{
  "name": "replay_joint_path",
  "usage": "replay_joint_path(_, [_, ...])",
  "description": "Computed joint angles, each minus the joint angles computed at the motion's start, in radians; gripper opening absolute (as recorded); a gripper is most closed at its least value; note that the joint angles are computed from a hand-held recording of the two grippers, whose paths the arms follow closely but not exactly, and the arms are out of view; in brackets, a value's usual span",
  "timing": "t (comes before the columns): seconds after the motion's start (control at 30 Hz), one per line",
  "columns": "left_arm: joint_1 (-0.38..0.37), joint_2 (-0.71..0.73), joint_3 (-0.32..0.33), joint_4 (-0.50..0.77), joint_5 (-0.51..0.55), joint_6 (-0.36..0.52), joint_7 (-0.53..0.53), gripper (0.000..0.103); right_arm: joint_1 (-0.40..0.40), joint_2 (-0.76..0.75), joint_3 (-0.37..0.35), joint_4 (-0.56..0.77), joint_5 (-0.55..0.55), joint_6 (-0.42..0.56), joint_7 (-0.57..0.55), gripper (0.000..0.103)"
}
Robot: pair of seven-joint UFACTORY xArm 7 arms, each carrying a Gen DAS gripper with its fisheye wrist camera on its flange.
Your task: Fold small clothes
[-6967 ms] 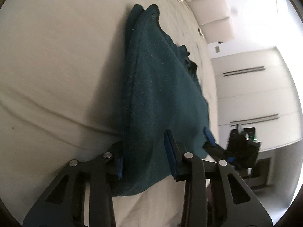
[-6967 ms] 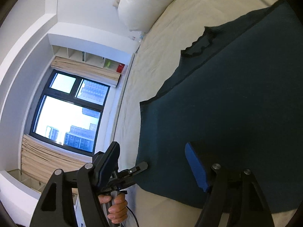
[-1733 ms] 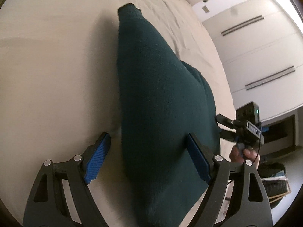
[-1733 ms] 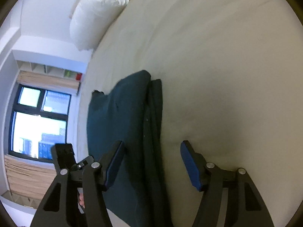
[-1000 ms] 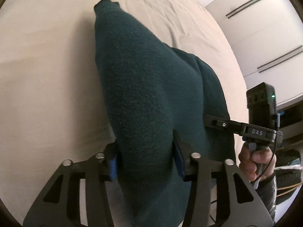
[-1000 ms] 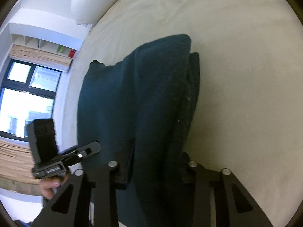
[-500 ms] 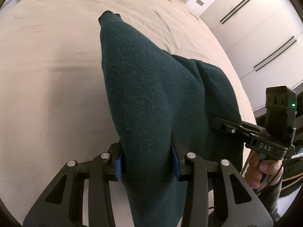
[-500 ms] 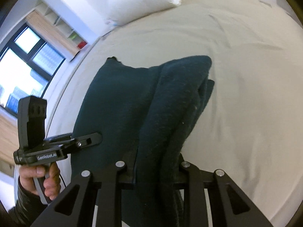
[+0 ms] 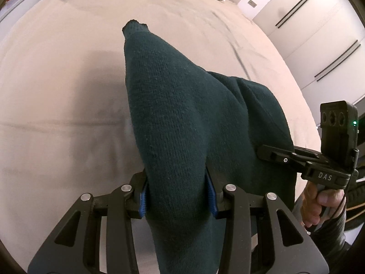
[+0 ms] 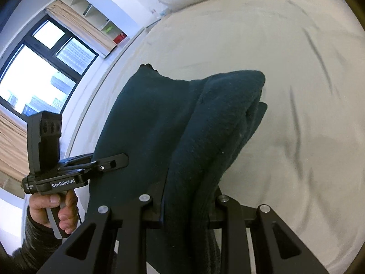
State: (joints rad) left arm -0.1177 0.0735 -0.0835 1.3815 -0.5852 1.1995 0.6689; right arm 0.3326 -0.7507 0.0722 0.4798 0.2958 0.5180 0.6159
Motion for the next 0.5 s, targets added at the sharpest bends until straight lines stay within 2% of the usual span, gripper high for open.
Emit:
replay_joint_path(0.17, [-0.012, 0.012, -0.009, -0.057, -0.01, -0.059, -0.009, 0.042, 0.032, 0.069, 0.003, -0.052, 0.043, -0.099, 0.022, 0.027])
replay_joint_path(0.23, [-0.016, 0.022, -0.015, -0.071, -0.043, -0.092, 0.003, 0.049, 0.062, 0.074, -0.02, -0.092, 0.077, -0.178, 0.015, 0.033])
replay_joint_path(0.3, [-0.013, 0.024, -0.017, -0.085, -0.079, -0.111, 0.01, 0.053, 0.074, 0.043, -0.039, -0.152, 0.096, -0.234, 0.021, 0.053])
replay_joint_path(0.33, [-0.012, 0.008, -0.018, -0.107, -0.095, -0.117, 0.017, 0.057, 0.085, 0.026, -0.039, -0.174, 0.103, -0.257, 0.03, 0.054])
replay_joint_path(0.37, [-0.009, 0.019, -0.015, -0.099, -0.11, -0.118, 0.019, 0.064, 0.115, 0.013, -0.069, -0.2, 0.121, -0.299, 0.018, 0.054])
replay_joint_path(0.4, [0.004, 0.038, -0.005, -0.081, -0.12, -0.107, 0.029, 0.066, 0.131, 0.0, -0.086, -0.219, 0.131, -0.326, 0.02, 0.054])
replay_joint_path(0.47, [0.016, 0.032, -0.005, -0.096, -0.152, -0.108, 0.03, 0.066, 0.121, -0.033, -0.072, -0.243, 0.127, -0.341, 0.059, 0.056])
replay_joint_path(0.5, [0.018, 0.016, -0.005, -0.12, -0.163, -0.122, 0.034, 0.066, 0.089, -0.067, -0.043, -0.257, 0.108, -0.323, 0.089, 0.058])
